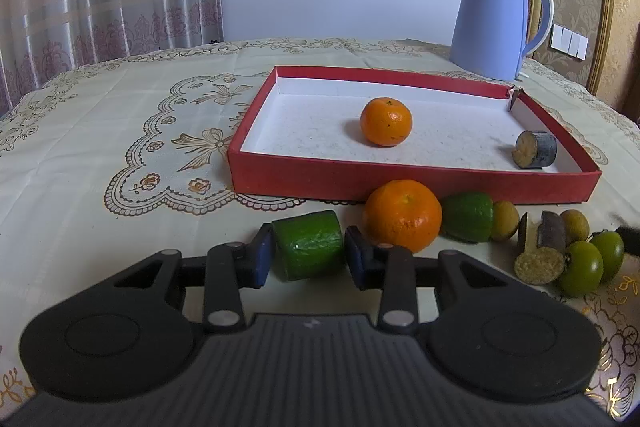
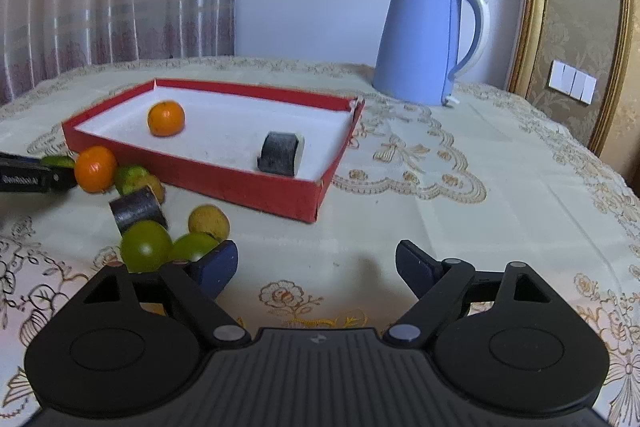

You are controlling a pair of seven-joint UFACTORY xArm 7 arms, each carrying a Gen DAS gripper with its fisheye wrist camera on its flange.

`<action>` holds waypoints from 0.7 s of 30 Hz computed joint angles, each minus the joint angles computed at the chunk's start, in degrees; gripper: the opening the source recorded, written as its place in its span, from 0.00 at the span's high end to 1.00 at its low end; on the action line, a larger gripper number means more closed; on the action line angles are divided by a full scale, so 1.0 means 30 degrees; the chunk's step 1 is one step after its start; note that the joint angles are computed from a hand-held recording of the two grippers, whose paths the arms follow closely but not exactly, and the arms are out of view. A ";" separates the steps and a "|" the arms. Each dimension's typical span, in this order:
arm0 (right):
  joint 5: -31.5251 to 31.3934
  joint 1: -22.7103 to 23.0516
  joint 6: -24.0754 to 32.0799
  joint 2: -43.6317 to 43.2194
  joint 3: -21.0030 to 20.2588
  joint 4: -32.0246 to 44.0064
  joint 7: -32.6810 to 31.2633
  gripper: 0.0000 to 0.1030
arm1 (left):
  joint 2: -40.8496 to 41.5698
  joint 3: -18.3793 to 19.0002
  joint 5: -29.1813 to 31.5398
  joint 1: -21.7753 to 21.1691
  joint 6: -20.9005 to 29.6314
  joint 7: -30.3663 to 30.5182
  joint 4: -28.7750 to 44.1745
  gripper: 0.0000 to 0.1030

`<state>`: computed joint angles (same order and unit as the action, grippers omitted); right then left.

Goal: Organize fruits
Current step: 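Hold the green cylinder piece with left gripper while right gripper grasps a green round fruit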

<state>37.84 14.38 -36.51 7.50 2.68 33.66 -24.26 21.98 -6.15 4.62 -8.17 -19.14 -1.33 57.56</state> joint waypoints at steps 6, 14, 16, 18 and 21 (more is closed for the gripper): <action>-0.5670 -0.1681 0.0894 -0.1566 0.0446 -0.1528 0.3239 0.19 | 0.0043 -0.0377 0.0418 0.0395 0.0056 -0.0174 0.0047 0.62; -0.5726 -0.0954 0.1710 -0.0578 0.0226 -0.0257 0.2073 0.45 | 0.0042 -0.0234 0.0400 0.0242 0.0057 -0.0178 0.0051 0.62; -0.5669 -0.0857 0.1854 -0.0561 0.0177 -0.0187 0.2034 0.45 | 0.0042 -0.0232 0.0404 0.0240 0.0057 -0.0182 0.0051 0.62; -0.6087 -0.0983 0.2153 -0.0629 0.0156 -0.0167 0.2506 0.45 | 0.0042 -0.0228 0.0404 0.0236 0.0057 -0.0186 0.0051 0.62; -0.7814 -0.1602 0.2804 -0.1146 0.0187 -0.0484 0.4395 0.48 | 0.0046 -0.0249 0.0426 0.0262 0.0056 -0.0204 0.0053 0.62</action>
